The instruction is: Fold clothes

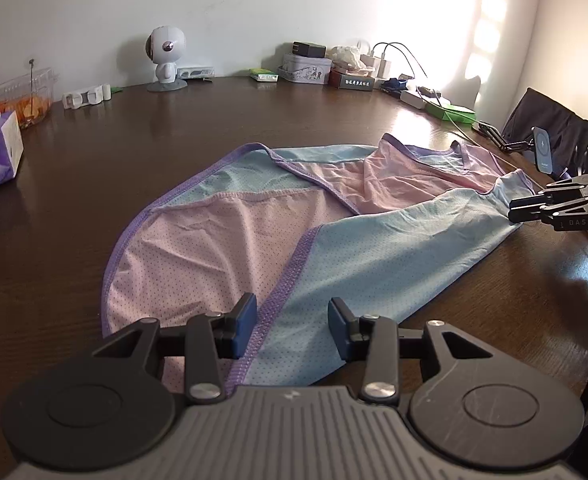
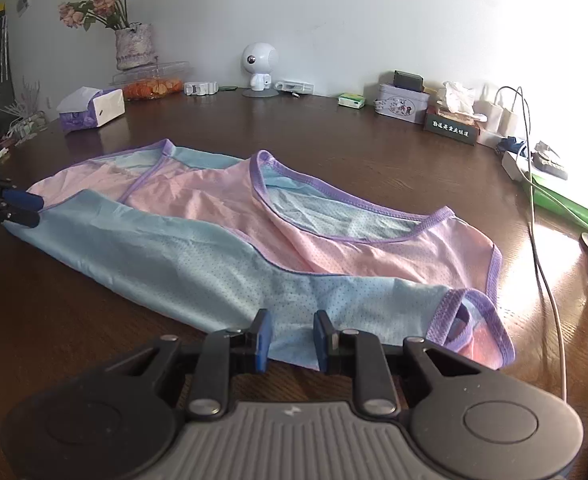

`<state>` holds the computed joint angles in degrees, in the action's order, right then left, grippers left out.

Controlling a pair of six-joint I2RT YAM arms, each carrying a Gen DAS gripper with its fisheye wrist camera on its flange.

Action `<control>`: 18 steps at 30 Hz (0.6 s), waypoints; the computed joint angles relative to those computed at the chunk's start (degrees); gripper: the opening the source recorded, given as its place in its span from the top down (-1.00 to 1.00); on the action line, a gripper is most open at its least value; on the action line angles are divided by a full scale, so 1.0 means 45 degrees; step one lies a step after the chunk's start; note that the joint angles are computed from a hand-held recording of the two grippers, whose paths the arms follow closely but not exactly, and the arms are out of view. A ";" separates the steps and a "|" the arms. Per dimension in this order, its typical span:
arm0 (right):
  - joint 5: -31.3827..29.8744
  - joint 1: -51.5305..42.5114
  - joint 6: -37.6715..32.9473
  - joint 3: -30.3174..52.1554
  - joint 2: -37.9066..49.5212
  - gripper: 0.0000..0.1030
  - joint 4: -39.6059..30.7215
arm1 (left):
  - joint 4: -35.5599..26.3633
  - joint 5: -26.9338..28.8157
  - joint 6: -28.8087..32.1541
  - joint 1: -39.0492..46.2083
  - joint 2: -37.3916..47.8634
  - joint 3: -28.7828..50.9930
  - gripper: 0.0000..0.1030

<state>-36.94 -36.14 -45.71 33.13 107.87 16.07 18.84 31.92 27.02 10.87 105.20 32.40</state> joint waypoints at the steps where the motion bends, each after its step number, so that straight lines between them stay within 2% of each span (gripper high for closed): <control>1: 0.0029 -0.0028 -0.0052 -0.0009 -0.0049 0.60 -0.0084 | -0.0101 -0.0124 0.0042 -0.0012 -0.0096 -0.0020 0.26; 5: 0.0299 -0.0181 -0.0482 0.0339 -0.0518 0.60 -0.1570 | -0.0816 -0.0679 -0.0355 -0.0090 -0.0577 0.0420 0.27; 7: 0.0095 -0.0202 -0.0578 0.0765 -0.0936 0.59 -0.2591 | -0.0899 -0.0451 -0.0945 -0.0217 -0.1054 0.0806 0.18; 8: -0.0174 -0.0106 -0.0613 0.0921 -0.1221 0.59 -0.2764 | -0.0804 -0.0721 -0.1220 -0.0545 -0.1278 0.1049 0.06; 10: -0.0744 0.0203 -0.0703 0.1399 -0.1692 0.41 -0.3053 | -0.0884 -0.1701 -0.1556 -0.1488 -0.1306 0.1987 -0.09; 11: -0.0699 0.0539 -0.0625 0.1744 -0.1700 0.40 -0.3015 | -0.1152 -0.2169 -0.1617 -0.2087 -0.1007 0.2729 -0.19; 13: -0.0280 0.1397 -0.0457 0.2804 -0.1246 0.40 -0.3106 | -0.1701 -0.2832 -0.1872 -0.2917 0.0154 0.4466 -0.23; 16: 0.0192 0.2603 -0.0417 0.5335 0.0292 0.40 -0.4379 | -0.3231 -0.3235 -0.1912 -0.3559 0.2330 0.7240 -0.24; 18: 0.0242 0.3157 -0.0344 0.7065 0.1523 0.38 -0.5454 | -0.3438 -0.3514 -0.1892 -0.3761 0.3372 0.8219 -0.24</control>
<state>-35.85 -21.94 -47.26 64.93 114.73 -8.48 3.37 16.11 18.51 -6.05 120.37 69.39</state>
